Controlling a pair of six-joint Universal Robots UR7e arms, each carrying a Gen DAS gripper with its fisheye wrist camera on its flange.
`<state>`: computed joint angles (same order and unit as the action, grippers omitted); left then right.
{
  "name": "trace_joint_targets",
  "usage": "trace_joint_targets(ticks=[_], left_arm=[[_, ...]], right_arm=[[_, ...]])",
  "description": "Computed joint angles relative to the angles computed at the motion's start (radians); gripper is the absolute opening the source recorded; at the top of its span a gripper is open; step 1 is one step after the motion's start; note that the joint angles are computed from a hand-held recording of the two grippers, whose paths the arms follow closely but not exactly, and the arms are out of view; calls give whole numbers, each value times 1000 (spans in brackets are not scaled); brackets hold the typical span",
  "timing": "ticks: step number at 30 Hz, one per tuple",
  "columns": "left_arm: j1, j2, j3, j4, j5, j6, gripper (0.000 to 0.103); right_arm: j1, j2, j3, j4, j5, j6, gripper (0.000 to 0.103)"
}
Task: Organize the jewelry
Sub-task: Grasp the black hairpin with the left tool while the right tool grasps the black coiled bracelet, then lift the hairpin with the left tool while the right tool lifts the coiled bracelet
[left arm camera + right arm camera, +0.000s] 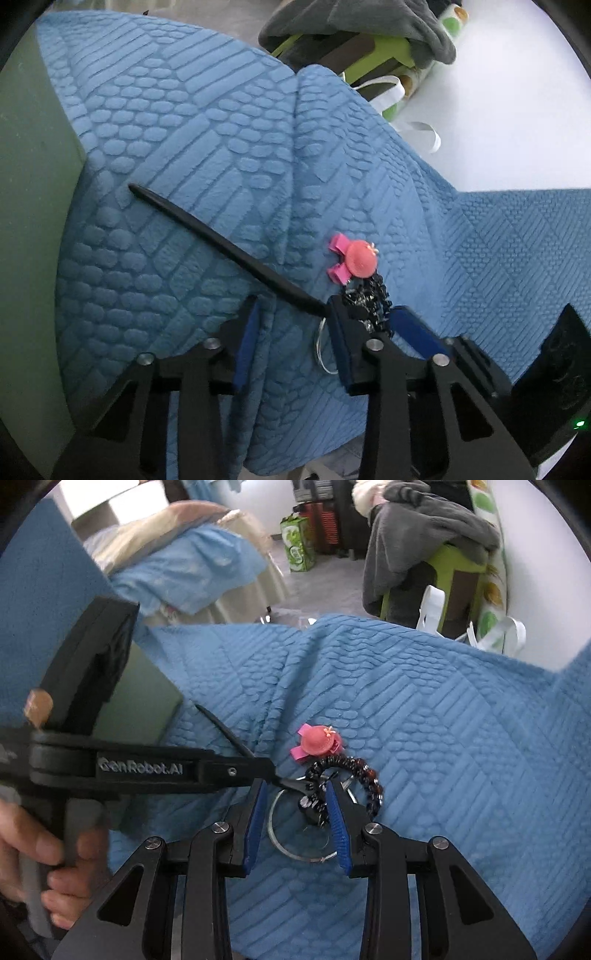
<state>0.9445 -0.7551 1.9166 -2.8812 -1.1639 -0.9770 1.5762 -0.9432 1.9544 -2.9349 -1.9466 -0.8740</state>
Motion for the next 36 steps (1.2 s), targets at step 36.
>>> trace_joint_targets(ticks=[36], left_arm=[[-52, 26, -44, 115, 155, 55, 14]], right_arm=[[-52, -160, 59, 248, 131, 158, 8]])
